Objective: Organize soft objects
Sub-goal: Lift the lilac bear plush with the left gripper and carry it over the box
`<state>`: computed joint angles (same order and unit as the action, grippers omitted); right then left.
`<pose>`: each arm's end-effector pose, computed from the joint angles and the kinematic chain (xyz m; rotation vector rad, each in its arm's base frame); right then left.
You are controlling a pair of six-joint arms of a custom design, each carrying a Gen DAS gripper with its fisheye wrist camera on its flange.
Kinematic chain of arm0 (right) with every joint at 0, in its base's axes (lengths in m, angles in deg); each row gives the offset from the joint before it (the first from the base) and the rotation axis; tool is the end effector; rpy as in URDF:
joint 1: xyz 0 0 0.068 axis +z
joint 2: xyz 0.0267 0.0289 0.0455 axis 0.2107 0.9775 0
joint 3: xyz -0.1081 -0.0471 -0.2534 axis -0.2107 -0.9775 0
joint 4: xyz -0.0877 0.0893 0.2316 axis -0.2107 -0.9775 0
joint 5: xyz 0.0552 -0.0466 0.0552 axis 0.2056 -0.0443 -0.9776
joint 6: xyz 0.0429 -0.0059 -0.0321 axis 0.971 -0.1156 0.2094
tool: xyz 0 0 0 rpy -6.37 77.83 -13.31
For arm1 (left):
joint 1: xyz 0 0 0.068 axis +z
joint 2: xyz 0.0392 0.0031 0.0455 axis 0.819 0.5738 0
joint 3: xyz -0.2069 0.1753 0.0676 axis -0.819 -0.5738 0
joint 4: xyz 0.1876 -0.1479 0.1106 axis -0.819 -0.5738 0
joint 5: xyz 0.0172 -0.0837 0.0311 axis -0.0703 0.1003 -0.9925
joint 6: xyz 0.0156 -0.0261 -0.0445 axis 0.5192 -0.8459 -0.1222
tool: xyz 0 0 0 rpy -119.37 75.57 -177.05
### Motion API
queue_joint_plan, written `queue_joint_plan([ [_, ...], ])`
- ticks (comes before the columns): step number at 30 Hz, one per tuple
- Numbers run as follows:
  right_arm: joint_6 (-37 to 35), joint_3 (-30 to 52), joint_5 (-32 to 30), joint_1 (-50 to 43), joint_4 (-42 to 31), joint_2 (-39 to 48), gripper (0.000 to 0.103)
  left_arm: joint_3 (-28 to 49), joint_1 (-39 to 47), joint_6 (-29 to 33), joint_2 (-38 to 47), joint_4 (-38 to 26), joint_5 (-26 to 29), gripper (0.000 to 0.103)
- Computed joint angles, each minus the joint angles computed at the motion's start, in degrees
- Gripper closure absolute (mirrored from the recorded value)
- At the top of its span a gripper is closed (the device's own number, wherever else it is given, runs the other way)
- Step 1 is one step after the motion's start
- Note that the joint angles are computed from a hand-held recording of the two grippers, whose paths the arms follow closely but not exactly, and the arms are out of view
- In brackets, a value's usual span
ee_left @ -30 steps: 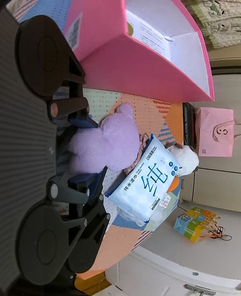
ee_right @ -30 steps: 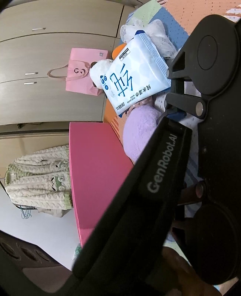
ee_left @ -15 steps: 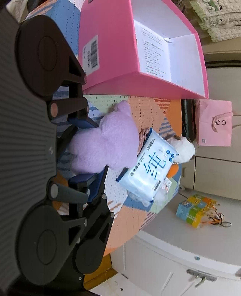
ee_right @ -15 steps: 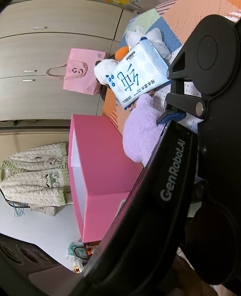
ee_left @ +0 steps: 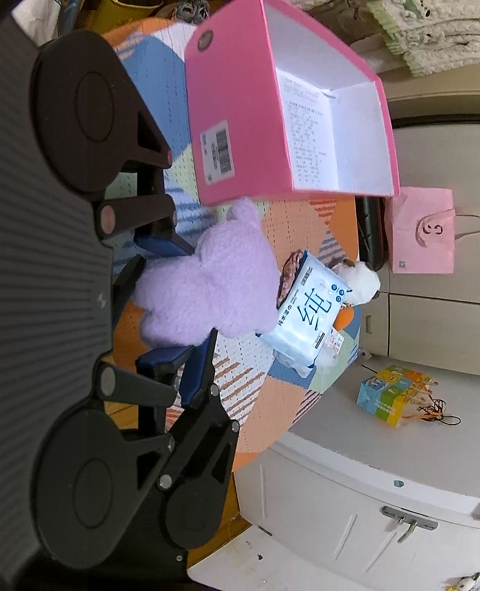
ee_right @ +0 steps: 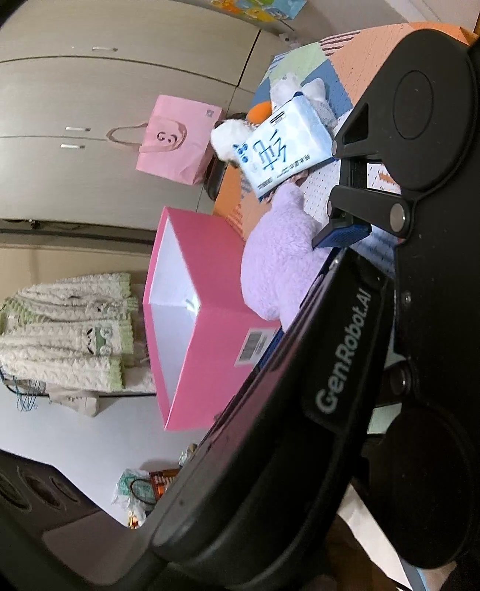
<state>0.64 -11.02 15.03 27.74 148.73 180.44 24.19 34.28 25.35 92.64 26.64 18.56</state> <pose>0.2599 0.0661 0.0630 -0.1752 2.0887 -0.0114 0.3291 -0.1389 0.1197 0.8664 2.2457 -0.5253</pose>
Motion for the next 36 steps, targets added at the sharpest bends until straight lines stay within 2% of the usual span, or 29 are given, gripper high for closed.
queue_joint_plan([
  [10, -0.99, 2.84, -1.34, 4.49, -12.86, -9.59, 0.042, 0.42, 5.93, 5.60, -7.40, -9.83, 1.91, 0.055],
  [13, -2.54, 4.66, -1.52, 5.89, -15.74, -11.23, 0.042, 0.51, 7.79, 6.75, -9.07, -10.63, 2.18, 0.055],
  [17, -4.34, 7.91, -1.26, 6.81, -18.40, -11.81, 0.042, 3.85, 10.03, 7.86, -9.29, -13.66, 3.51, 0.055],
  [27, -7.77, 19.23, -2.51, 4.34, -25.94, -10.58, 0.042, 21.35, 11.85, 10.60, -1.36, -22.92, 5.88, 0.055],
  [36, -7.59, 32.85, -6.38, -0.96, -31.43, -1.02, 0.042, 43.92, 11.89, 13.23, 14.66, -32.63, 7.36, 0.055],
])
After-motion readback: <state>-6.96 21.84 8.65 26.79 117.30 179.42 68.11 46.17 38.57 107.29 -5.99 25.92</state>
